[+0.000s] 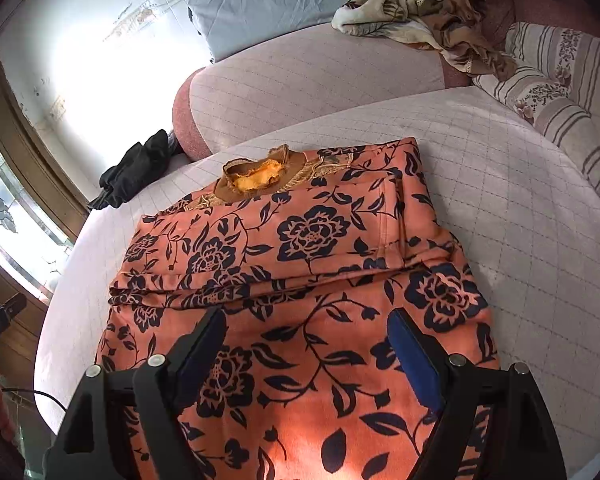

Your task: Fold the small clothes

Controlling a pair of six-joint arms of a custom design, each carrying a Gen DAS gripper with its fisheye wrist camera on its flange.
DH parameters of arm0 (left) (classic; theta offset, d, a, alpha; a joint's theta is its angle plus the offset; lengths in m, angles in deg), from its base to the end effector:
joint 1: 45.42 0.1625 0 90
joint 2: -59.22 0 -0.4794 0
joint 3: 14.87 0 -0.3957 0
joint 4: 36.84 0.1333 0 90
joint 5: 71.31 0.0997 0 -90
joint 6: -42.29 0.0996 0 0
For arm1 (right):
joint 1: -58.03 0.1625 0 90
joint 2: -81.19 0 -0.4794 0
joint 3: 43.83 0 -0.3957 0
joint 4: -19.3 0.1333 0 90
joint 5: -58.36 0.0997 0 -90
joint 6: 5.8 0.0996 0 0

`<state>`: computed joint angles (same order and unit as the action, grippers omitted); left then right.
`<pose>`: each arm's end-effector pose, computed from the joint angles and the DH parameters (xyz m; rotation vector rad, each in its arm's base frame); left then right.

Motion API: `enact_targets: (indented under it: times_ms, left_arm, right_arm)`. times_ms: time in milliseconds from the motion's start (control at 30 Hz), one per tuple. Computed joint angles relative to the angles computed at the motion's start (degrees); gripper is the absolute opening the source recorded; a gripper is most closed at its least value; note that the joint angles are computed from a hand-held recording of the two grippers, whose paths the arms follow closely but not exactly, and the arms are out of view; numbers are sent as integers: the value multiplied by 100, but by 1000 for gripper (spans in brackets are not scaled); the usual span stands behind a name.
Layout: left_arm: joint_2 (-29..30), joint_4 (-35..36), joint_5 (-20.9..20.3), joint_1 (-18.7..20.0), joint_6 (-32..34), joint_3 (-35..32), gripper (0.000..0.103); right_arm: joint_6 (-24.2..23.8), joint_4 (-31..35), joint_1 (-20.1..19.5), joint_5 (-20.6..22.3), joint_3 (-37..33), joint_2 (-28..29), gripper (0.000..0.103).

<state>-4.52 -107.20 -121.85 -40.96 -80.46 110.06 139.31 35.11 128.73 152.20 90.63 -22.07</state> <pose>-0.3264 -0.2227 0.1350 -0.0507 1.7890 -0.9514 0.0457 -0.2526 0.2835 0.3195 -2.5877 0.8742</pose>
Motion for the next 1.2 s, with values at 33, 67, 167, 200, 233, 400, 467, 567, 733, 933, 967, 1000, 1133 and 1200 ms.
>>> enact_targets:
  times_ms: [33, 67, 167, 200, 233, 400, 467, 567, 733, 933, 967, 1000, 1133, 1200]
  left_arm:
    - [-3, 27, -33, -51, -32, -10, 83]
    - [-2, 49, -65, -96, -54, -24, 83]
    - [2, 91, -131, -213, -109, -46, 83]
    - [4, 97, -160, -252, -130, -54, 83]
    - [-5, 99, -168, -287, -153, -55, 83]
    - [-7, 183, -188, -419, -267, -103, 83]
    - [-53, 159, -144, -495, -281, -84, 83]
    - [-225, -204, -31, -595, -150, 40, 83]
    - [-345, -878, -31, -601, 136, 211, 83]
    - [-266, -1126, -209, -508, 275, 308, 83]
    - [-256, -1156, -244, -483, 291, 325, 83]
    - [-253, -1191, -278, -464, 304, 350, 83]
    - [-373, -1747, -400, -379, 587, 641, 83]
    - [-551, -2283, -601, -405, 740, 1007, 83]
  right_arm:
    - [-62, 75, -115, -91, 32, -113, 85]
    - [-122, 151, -235, -182, 59, -223, 85]
    - [-276, 363, -550, -432, 110, -524, 85]
    - [-331, 412, -642, -498, 125, -624, 85]
    - [-373, 462, -721, -557, 137, -713, 85]
    - [-573, 682, -1003, -797, 160, -1004, 85]
    - [-600, 710, -1026, -817, 177, -1053, 85]
    - [-657, 737, -1032, -841, 212, -1097, 85]
    - [-692, 726, -1011, -816, 264, -1076, 85]
    - [-719, 619, -1070, -749, 332, -948, 85]
    - [-735, 594, -1081, -738, 348, -923, 85]
    - [-732, 560, -1075, -712, 363, -889, 85]
    - [-840, 566, -1257, -761, 403, -799, 85]
    - [-1115, 822, -1670, -957, 402, -816, 85]
